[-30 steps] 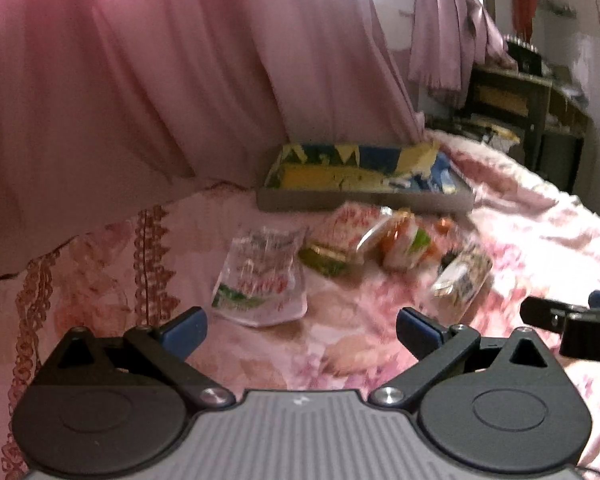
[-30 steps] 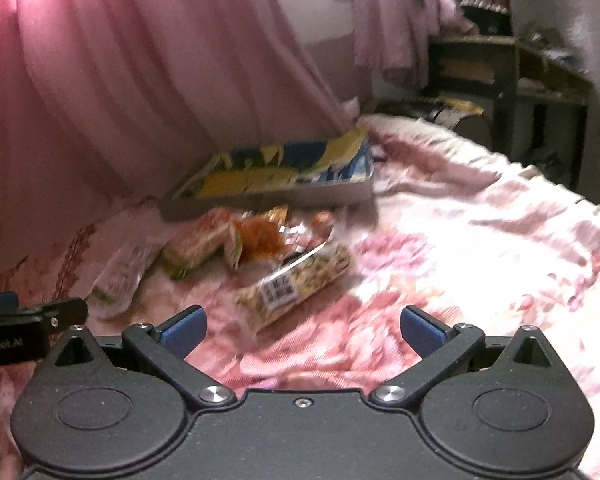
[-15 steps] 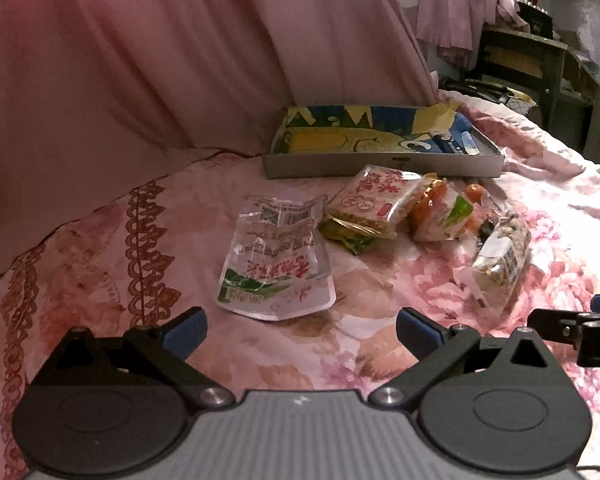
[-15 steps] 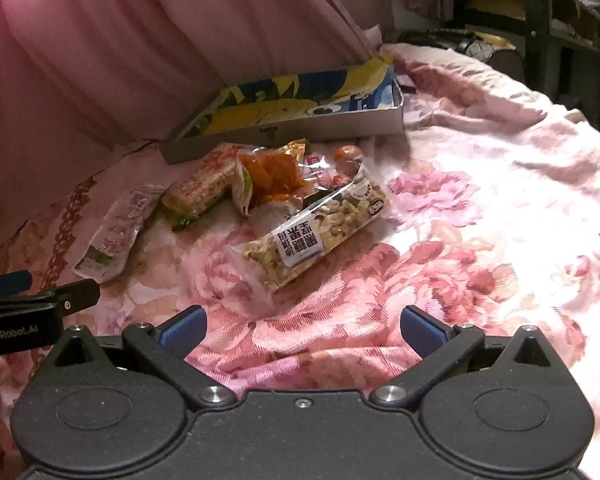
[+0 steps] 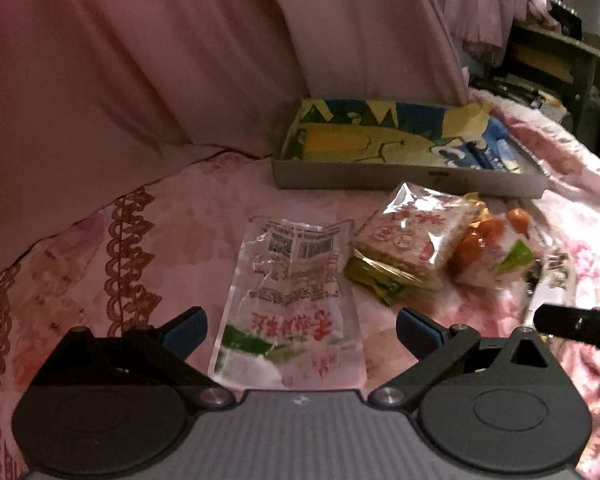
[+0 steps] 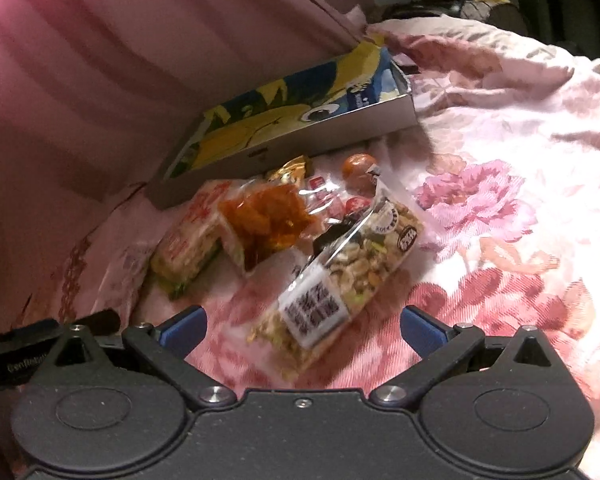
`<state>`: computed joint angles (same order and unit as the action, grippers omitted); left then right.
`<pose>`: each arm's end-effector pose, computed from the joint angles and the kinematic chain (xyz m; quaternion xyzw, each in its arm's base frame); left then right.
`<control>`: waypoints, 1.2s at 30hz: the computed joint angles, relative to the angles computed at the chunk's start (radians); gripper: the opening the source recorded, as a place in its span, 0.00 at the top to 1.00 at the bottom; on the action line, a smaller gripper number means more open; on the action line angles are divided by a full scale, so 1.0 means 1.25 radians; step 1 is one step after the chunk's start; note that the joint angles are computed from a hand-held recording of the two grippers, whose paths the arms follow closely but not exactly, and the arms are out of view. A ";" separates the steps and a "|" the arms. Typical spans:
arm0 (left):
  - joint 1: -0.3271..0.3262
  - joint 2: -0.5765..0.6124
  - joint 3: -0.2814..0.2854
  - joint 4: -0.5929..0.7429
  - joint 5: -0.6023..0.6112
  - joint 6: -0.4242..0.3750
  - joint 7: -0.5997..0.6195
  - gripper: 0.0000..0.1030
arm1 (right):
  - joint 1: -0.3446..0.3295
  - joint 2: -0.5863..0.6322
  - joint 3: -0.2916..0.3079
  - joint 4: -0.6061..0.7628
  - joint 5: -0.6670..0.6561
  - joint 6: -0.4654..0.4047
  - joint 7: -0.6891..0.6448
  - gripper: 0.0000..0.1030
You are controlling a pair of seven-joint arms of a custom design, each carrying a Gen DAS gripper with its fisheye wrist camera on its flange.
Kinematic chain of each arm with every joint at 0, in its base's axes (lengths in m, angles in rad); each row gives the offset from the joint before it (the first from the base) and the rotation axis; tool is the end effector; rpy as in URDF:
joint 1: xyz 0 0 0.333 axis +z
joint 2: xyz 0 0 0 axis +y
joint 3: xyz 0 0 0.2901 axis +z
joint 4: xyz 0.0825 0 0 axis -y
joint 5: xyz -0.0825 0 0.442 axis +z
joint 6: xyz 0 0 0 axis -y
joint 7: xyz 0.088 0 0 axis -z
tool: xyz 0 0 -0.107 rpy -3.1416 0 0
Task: Organize snacks
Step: 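Grasp the clear drink pouch with the left gripper while the right grasps the nut bar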
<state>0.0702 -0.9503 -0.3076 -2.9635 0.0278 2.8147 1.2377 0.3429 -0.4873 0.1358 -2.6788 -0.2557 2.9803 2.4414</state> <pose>0.3818 -0.0695 0.4306 -0.6798 0.6179 -0.2513 0.3050 0.4205 0.2358 0.4201 -0.6027 0.6974 -0.1399 0.3617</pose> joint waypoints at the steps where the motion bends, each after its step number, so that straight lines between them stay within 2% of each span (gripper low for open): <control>1: 0.006 0.015 -0.001 0.008 0.004 0.004 0.003 0.00 | -0.013 0.011 0.010 0.009 -0.004 0.002 0.012 0.00; 5: 0.033 0.069 -0.004 0.033 0.016 0.022 0.011 0.00 | -0.045 0.050 0.032 0.035 -0.022 0.012 0.052 0.00; 10: 0.054 0.126 0.000 0.060 0.029 0.030 0.029 0.00 | -0.031 0.088 0.012 0.052 -0.016 0.037 0.053 0.00; 16: 0.034 0.182 0.046 0.081 0.007 0.039 0.075 0.00 | -0.043 0.104 0.021 0.056 -0.030 0.070 0.072 0.01; 18: 0.022 0.199 0.065 0.091 -0.008 0.030 0.096 0.00 | -0.058 0.105 0.036 0.057 -0.041 0.074 0.088 0.01; 22: 0.016 0.217 0.083 0.107 -0.031 0.021 0.117 0.01 | -0.096 0.100 0.073 0.059 -0.078 0.066 0.130 0.07; 26: 0.021 0.203 0.086 0.101 -0.063 0.016 0.101 0.12 | -0.085 0.101 0.062 0.060 -0.087 0.054 0.147 0.12; 31: 0.013 0.183 0.091 0.094 -0.080 0.011 0.103 0.21 | -0.071 0.101 0.049 0.061 -0.088 0.046 0.147 0.14; 36: -0.012 0.143 0.097 0.082 -0.093 -0.009 0.129 0.42 | -0.077 0.091 0.064 0.064 -0.109 0.012 0.170 0.25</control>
